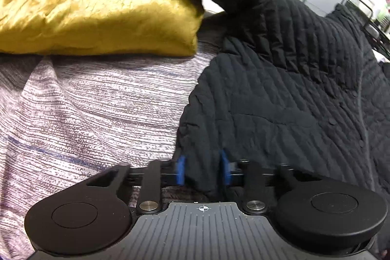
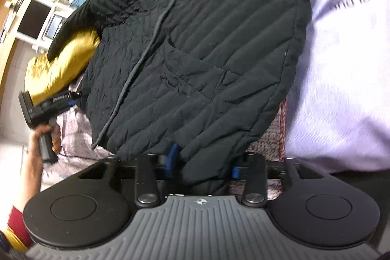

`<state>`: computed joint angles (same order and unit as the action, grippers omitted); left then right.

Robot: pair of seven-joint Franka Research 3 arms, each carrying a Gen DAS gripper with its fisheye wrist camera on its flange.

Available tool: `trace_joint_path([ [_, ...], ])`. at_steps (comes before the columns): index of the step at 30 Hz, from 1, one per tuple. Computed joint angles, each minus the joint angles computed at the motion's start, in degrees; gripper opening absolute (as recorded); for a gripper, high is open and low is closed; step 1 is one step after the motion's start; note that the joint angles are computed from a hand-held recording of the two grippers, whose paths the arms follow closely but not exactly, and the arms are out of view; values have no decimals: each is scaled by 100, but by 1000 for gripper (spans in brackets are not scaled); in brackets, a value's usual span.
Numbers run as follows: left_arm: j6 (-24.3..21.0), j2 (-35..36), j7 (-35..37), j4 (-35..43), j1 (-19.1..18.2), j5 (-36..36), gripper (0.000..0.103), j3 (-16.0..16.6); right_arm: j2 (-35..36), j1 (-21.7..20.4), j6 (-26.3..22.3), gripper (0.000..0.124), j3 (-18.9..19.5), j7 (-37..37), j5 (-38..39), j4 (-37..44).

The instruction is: Fold large clothes

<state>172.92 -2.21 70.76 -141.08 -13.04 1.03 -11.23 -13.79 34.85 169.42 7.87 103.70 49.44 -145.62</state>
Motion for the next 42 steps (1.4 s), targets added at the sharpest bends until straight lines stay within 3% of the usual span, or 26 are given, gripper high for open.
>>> trace_joint_path([
  [5, -544, -533, 1995, 0, -721, -2752, 56, 443, -508, 387, 104, 18, -535, -1351, 1172, 4],
  [7, -1054, -854, 2581, 37, -949, -3630, 56, 640, -871, 585, 262, 16, -806, -2132, 1931, -1],
  [9, -1184, -1255, 3093, -123, -1130, -4194, 54, 709, -1285, 763, 564, 15, -1046, -3045, 2809, 2],
  [10, -1238, -1454, 3041, -227, -1123, -4130, 54, 642, -1465, 596, 603, 15, -959, -2998, 2767, -58],
  [13, -1161, -1925, 2546, -613, -1112, -3630, 53, 394, -1973, -382, 94, 15, -462, -1718, 1408, -385],
  [18, -1123, -1976, 1586, -1222, -1336, -3296, 57, 316, -2096, -1029, -996, 16, -197, -410, -44, -681],
  [20, -973, -1822, 1009, -1425, -1198, -2845, 59, 78, -1904, -1207, -1352, 17, -2, 8, -690, -711],
  [22, -709, -1791, 624, -1602, -1131, -2493, 75, -54, -1694, -1388, -1584, 22, 247, 568, -1295, -694],
  [24, -639, -1861, 545, -1640, -1264, -2384, 89, 101, -1717, -1370, -1619, 28, 249, 891, -1544, -825],
  [25, -665, -1932, 421, -1644, -1216, -2211, 100, 107, -1731, -1362, -1566, 30, 256, 1045, -1646, -855],
  [27, -632, -2177, 14, -1726, -963, -1738, 101, -67, -1840, -1333, -1446, 45, 217, 1216, -1821, -897],
  [30, -486, -2553, -940, -1814, -203, -948, 103, -677, -2189, -1737, -1447, 74, 470, 1756, -2545, -915],
  [31, -352, -2643, -1281, -1816, 126, -801, 103, -915, -2318, -1901, -1488, 75, 563, 1944, -2807, -907],
  [34, 92, -3233, -2101, -2100, 431, -617, 103, -1137, -2609, -2165, -1233, 75, 651, 2265, -3294, -991],
  [36, 279, -3432, -2391, -2100, 563, -506, 103, -1216, -2639, -2082, -708, 75, 595, 2274, -3361, -1083],
  [38, 446, -3564, -2674, -1997, 901, -284, 103, -1503, -2575, -1949, -216, 76, 554, 2199, -3385, -1059],
  [42, 1040, -3582, -3185, -1638, 1903, 220, 103, -2373, -2325, -2122, 739, 89, 930, 2114, -3644, -898],
])
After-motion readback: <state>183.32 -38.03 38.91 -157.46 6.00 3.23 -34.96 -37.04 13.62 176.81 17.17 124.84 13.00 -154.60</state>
